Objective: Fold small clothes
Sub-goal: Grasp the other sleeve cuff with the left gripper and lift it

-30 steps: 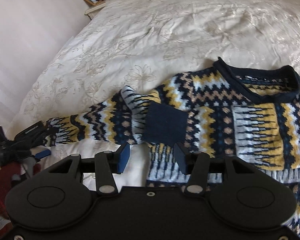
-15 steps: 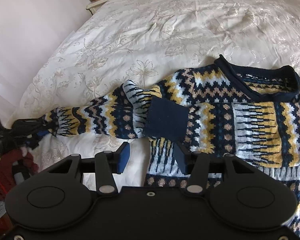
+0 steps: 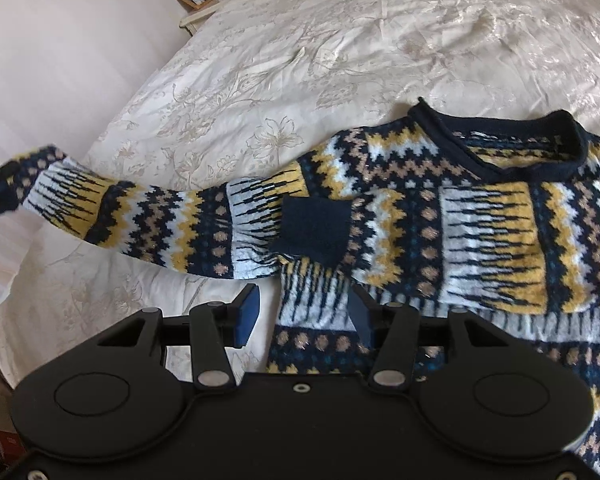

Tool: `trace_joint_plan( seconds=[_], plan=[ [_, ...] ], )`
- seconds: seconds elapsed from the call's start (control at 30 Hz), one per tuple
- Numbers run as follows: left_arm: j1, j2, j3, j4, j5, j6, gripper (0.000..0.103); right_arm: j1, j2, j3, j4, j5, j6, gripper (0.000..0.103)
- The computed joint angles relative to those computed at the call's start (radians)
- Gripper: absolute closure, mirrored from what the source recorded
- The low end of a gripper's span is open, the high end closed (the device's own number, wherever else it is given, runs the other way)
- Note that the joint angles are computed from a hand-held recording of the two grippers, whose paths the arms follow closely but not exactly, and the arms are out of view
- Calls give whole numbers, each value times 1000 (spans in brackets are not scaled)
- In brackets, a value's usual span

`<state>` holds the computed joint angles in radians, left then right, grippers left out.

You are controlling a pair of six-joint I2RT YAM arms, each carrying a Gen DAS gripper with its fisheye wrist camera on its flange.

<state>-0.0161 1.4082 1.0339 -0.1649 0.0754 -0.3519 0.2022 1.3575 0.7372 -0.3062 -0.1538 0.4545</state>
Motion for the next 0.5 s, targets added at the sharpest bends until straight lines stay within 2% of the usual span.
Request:
trace_joint_plan(
  seconds=[0.17,0.3,0.43,0.5],
  plan=[
    [-254,5,74,-42,-121,26,95,-153,-143,-95,-39,-96,-72,45],
    [-487,90,152,-17,-160,14,95,-364,-273,-161,-131,-188,-172,45],
    [-685,273,289,-7,-139,-20,94,-640,-349,-191,-252,-289,-328,45],
    [-756,392,372,-9,-95,-39,94,-786,-349,-192,-306,-332,-427,45]
  ],
)
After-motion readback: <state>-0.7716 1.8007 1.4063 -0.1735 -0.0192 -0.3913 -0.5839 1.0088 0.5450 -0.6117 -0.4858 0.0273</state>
